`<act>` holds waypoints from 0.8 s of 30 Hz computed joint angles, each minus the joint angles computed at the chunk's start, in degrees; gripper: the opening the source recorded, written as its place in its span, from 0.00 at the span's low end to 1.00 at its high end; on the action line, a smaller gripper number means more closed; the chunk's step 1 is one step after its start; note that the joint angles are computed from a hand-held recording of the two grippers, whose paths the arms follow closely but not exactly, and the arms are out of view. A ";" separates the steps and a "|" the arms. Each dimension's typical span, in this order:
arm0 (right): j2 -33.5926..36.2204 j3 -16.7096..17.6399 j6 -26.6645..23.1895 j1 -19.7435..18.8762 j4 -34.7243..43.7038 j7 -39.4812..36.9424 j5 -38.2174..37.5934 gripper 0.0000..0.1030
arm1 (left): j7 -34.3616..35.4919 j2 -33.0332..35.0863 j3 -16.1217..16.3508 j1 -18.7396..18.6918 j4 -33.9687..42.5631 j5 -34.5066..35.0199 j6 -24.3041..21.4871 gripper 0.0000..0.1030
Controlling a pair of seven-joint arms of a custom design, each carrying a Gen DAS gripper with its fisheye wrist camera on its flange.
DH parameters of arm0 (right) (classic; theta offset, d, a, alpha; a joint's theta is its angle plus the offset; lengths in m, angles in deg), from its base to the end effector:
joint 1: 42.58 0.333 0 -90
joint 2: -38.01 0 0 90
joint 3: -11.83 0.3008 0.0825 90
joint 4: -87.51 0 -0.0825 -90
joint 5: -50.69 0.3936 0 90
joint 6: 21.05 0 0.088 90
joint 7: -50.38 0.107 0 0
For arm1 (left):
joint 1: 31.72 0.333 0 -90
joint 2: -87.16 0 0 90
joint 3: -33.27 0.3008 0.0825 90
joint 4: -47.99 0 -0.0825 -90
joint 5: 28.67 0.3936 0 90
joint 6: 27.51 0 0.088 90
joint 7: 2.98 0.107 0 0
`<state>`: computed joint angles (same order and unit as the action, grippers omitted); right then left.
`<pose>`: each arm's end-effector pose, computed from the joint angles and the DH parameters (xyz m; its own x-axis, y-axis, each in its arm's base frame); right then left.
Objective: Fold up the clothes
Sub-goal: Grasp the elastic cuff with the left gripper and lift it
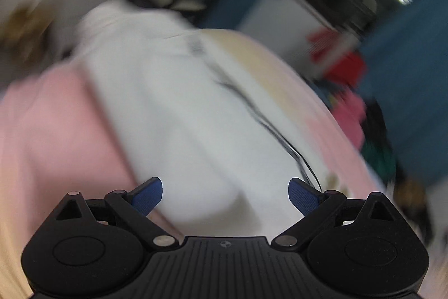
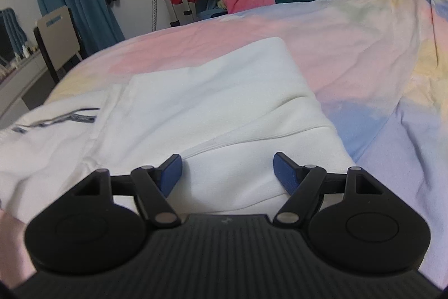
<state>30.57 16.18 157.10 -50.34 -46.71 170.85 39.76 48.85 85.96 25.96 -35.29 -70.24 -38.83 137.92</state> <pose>0.5452 -0.0154 0.4727 -0.2697 -0.9303 -0.2485 -0.5658 0.3620 -0.7408 0.5934 -0.1041 0.5240 0.3343 -0.7464 0.5755 -0.5986 -0.6398 -0.4821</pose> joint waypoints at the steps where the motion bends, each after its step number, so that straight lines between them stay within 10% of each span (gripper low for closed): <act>1: -0.20 -0.88 0.07 1.09 -0.20 -1.09 1.81 0.72 | -0.02 0.47 0.35 0.16 0.37 -3.44 -0.68 0.94; 6: 0.29 -0.17 -1.40 0.55 0.85 -0.73 1.23 0.72 | -3.70 2.01 0.50 1.39 0.80 -7.26 0.72 0.91; 12: 0.33 -0.81 -1.77 1.22 1.15 0.15 -0.86 0.73 | -23.64 -1.41 0.72 3.49 -1.91 12.80 -2.27 0.91; 24: 1.87 0.66 -1.81 -0.58 3.31 7.93 -12.96 0.74 | -38.28 4.20 2.78 3.84 2.90 26.89 0.98 0.79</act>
